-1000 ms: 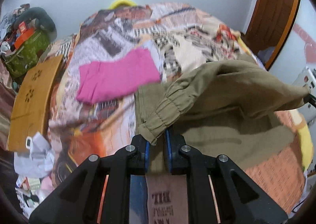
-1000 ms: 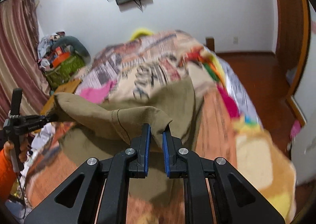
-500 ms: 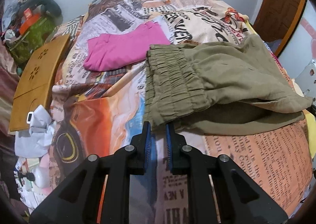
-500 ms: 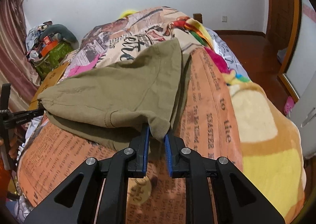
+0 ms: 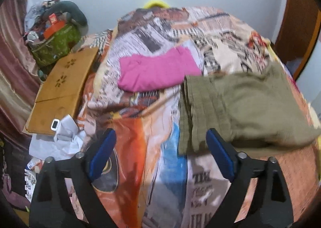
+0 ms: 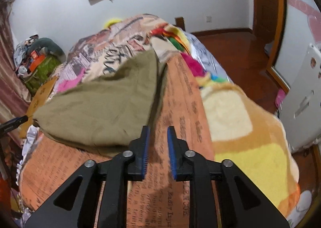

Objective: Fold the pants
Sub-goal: 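Lay the folded pants down and open both grippers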

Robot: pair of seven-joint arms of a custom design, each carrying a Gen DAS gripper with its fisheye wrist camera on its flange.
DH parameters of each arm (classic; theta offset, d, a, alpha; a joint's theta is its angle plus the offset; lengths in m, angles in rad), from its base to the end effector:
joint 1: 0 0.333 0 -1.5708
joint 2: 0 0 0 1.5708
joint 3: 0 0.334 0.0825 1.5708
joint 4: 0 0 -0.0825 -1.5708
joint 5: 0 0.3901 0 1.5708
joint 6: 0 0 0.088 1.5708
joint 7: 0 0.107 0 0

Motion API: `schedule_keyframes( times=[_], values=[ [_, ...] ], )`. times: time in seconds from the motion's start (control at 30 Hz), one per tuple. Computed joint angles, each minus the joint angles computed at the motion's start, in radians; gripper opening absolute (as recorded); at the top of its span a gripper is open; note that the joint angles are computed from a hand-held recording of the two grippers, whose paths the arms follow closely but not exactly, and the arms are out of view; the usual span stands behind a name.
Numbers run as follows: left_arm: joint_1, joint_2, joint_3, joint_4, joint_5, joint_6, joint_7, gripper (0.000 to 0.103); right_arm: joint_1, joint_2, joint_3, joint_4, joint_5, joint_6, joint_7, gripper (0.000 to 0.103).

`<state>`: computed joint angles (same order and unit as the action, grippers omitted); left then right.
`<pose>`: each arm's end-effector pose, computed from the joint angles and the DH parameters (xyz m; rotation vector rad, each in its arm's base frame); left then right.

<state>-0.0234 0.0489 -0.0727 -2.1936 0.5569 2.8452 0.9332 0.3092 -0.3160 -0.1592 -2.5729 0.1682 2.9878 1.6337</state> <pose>0.5783 -0.0834 0.4400 -1.8671 1.7625 -0.5400 0.4627 0.0549 0.4686 -1.6677 1.8075 -0.4476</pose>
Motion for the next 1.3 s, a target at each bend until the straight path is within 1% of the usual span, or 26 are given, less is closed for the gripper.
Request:
schedule_keyframes(
  times=[0.07,0.1,0.13,0.2,0.23,0.27,0.33,0.47,0.53,0.57,0.63,0.7,0.77,0.8,0.87,0.97,1.03,1.07,1.13,1.2,1.23,1.27,1.3],
  values=[
    [-0.001,0.014,-0.008,0.030,-0.050,-0.005,0.033,0.093,0.020,0.008,-0.004,0.026,0.005,0.001,-0.020,0.038],
    [-0.004,0.021,-0.011,0.044,-0.078,-0.008,0.053,0.094,0.042,0.014,-0.014,0.036,0.019,0.009,-0.041,0.042],
    [-0.008,0.035,-0.019,0.065,-0.120,-0.010,0.090,0.094,0.078,0.020,-0.032,0.049,0.045,0.019,-0.073,0.046],
    [-0.023,0.051,-0.022,0.084,-0.161,-0.012,0.131,0.097,0.129,0.043,-0.052,0.080,0.089,0.001,-0.127,0.047],
    [-0.030,0.068,-0.029,0.100,-0.192,-0.016,0.168,0.098,0.172,0.060,-0.076,0.101,0.141,-0.020,-0.179,0.047],
    [-0.038,0.084,-0.032,0.112,-0.215,-0.021,0.200,0.100,0.200,0.075,-0.092,0.118,0.192,-0.041,-0.227,0.049],
    [-0.068,0.120,-0.025,0.137,-0.209,-0.050,0.238,0.100,0.244,0.118,-0.112,0.153,0.290,-0.102,-0.318,0.050],
    [-0.131,0.183,0.014,0.167,-0.114,-0.138,0.240,0.101,0.217,0.193,-0.089,0.195,0.363,-0.237,-0.359,0.050],
    [-0.140,0.184,0.031,0.129,-0.087,-0.083,0.226,0.102,0.205,0.188,-0.080,0.177,0.439,-0.229,-0.418,0.052],
    [-0.142,0.175,0.042,0.103,-0.076,-0.037,0.209,0.102,0.195,0.181,-0.071,0.167,0.457,-0.224,-0.436,0.052],
    [-0.125,0.169,0.031,0.088,-0.125,-0.020,0.250,0.102,0.169,0.171,-0.051,0.157,0.467,-0.232,-0.442,0.054],
    [-0.108,0.172,0.016,0.086,-0.200,-0.021,0.296,0.103,0.149,0.167,-0.037,0.152,0.506,-0.239,-0.473,0.055],
    [-0.107,0.171,0.017,0.082,-0.234,-0.016,0.319,0.103,0.128,0.162,-0.010,0.142,0.515,-0.229,-0.478,0.055],
    [-0.117,0.167,0.027,0.077,-0.225,-0.012,0.310,0.103,0.116,0.159,0.005,0.136,0.516,-0.220,-0.476,0.055],
    [-0.143,0.162,0.056,0.071,-0.169,-0.005,0.272,0.103,0.091,0.164,0.034,0.142,0.511,-0.217,-0.466,0.055],
    [-0.176,0.149,0.098,0.060,-0.038,0.003,0.180,0.103,0.053,0.166,0.065,0.147,0.523,-0.225,-0.480,0.056],
    [-0.168,0.134,0.102,0.043,0.011,0.010,0.145,0.103,0.024,0.156,0.089,0.136,0.504,-0.225,-0.463,0.057],
    [-0.151,0.127,0.090,0.032,-0.003,0.016,0.156,0.103,0.011,0.149,0.097,0.127,0.486,-0.222,-0.446,0.059],
    [-0.123,0.123,0.071,0.021,-0.046,0.009,0.175,0.103,-0.001,0.137,0.097,0.112,0.481,-0.220,-0.441,0.059],
    [-0.088,0.123,0.039,0.014,-0.141,0.010,0.238,0.103,-0.010,0.126,0.093,0.097,0.473,-0.223,-0.427,0.063],
    [-0.083,0.124,0.034,0.012,-0.165,0.010,0.253,0.103,-0.009,0.125,0.085,0.095,0.488,-0.233,-0.429,0.066],
    [-0.087,0.124,0.037,0.013,-0.166,0.007,0.251,0.103,-0.004,0.122,0.075,0.095,0.518,-0.246,-0.441,0.066],
    [-0.099,0.122,0.048,0.015,-0.140,0.002,0.231,0.103,-0.006,0.120,0.075,0.095,0.526,-0.253,-0.437,0.066]
  ],
)
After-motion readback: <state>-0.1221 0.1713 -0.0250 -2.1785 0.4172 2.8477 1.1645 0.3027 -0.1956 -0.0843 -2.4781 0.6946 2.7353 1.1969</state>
